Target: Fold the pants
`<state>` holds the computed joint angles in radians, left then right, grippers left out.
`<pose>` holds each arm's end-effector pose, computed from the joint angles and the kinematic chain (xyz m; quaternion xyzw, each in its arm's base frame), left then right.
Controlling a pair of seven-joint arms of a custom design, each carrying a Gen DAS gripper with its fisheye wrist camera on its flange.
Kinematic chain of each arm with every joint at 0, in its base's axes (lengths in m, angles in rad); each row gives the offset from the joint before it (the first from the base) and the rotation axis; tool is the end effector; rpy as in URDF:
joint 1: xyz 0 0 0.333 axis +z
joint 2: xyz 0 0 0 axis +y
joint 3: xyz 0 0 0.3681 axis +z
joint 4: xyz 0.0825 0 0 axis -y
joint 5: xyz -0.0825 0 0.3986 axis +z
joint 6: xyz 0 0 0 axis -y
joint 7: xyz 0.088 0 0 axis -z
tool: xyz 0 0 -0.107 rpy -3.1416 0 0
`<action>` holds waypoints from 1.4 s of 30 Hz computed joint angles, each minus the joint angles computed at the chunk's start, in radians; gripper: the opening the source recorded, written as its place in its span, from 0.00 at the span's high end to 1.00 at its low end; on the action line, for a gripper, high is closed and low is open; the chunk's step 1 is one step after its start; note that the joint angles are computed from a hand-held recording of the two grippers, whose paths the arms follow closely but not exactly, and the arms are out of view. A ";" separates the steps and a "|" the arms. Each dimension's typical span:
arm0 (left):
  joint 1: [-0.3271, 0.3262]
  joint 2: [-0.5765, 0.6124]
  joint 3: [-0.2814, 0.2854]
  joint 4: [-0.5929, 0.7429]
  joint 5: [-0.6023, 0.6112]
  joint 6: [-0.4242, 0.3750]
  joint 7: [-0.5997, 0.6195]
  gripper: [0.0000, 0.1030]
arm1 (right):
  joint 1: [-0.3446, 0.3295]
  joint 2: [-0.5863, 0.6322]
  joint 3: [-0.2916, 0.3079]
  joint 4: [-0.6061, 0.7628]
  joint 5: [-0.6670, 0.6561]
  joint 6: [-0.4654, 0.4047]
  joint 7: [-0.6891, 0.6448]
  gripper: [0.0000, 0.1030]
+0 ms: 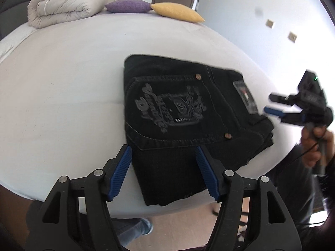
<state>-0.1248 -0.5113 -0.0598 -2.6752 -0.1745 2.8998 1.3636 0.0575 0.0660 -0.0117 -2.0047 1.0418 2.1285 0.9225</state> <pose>0.3997 -0.0665 0.5189 -0.7138 0.6003 -0.3179 0.1706 0.5981 0.0658 0.4937 -0.6786 0.5954 0.1776 0.3917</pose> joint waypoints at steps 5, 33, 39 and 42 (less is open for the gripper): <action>-0.110 0.020 0.182 0.027 -0.133 0.053 0.073 0.22 | -0.008 0.079 0.012 0.072 -0.008 -0.025 0.047 0.37; -0.062 0.224 0.145 0.331 -0.349 -0.259 0.325 0.84 | 0.045 0.102 0.085 0.197 -0.154 0.033 0.005 0.82; 0.014 0.298 0.074 0.490 -0.331 -0.252 0.378 0.84 | 0.041 0.151 0.075 0.349 -0.139 0.029 -0.009 0.82; 0.043 0.396 0.063 0.626 -0.366 -0.279 0.434 0.84 | 0.029 0.219 0.079 0.469 -0.174 0.030 0.018 0.82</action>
<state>-0.0816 -0.1158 0.0035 -2.0497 -0.5409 2.6212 1.7973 0.0867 0.2853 0.0676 -1.5357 0.8679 2.1583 0.9401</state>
